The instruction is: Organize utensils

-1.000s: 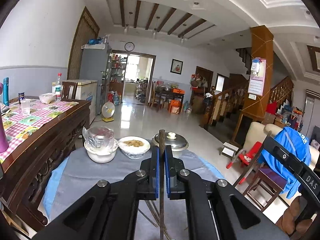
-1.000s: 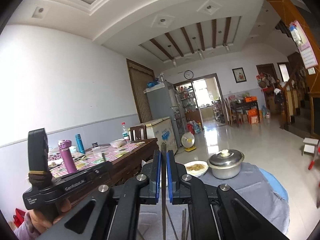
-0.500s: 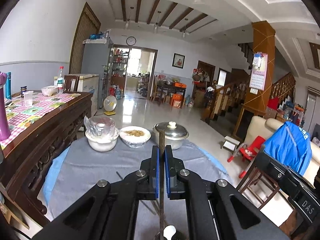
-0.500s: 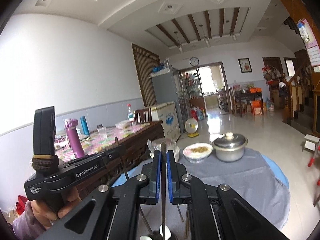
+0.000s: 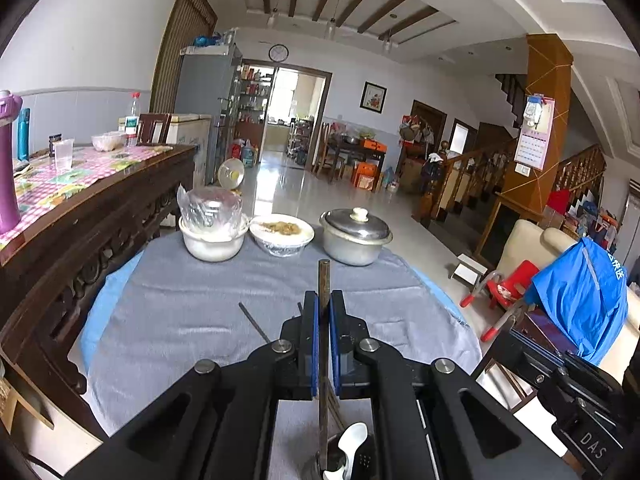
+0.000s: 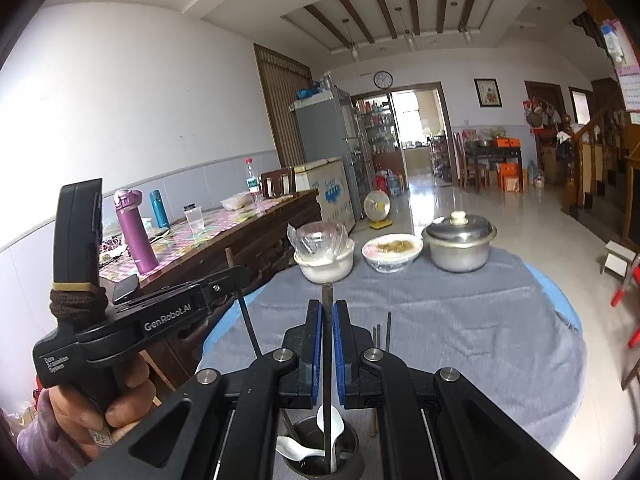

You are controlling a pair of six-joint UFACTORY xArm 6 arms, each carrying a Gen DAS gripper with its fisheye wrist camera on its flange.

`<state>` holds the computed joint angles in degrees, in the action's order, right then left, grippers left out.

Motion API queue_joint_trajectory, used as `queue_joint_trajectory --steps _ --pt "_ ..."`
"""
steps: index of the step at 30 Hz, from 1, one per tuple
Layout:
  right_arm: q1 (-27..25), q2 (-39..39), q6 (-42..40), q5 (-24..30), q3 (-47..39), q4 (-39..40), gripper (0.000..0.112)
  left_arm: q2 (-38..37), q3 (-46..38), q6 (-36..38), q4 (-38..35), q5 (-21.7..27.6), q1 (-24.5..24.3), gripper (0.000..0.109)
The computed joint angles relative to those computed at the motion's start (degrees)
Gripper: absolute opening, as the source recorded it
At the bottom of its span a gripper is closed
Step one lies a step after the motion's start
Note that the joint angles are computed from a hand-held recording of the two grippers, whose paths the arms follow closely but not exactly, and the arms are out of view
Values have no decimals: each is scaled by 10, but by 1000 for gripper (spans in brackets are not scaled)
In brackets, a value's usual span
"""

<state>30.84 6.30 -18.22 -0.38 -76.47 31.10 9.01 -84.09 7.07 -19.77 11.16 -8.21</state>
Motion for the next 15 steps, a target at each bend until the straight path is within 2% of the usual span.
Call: queue_joint_trajectory --steps 6,12,15 --pt "-12 8 45 21 -4 -25 8 0 3 17 -21 20 4 5" --pt "-14 11 40 32 -9 -9 9 -3 2 67 -78 35 6 5" --pt "-11 13 -14 49 -20 62 10 -7 5 95 -111 37 8 8"
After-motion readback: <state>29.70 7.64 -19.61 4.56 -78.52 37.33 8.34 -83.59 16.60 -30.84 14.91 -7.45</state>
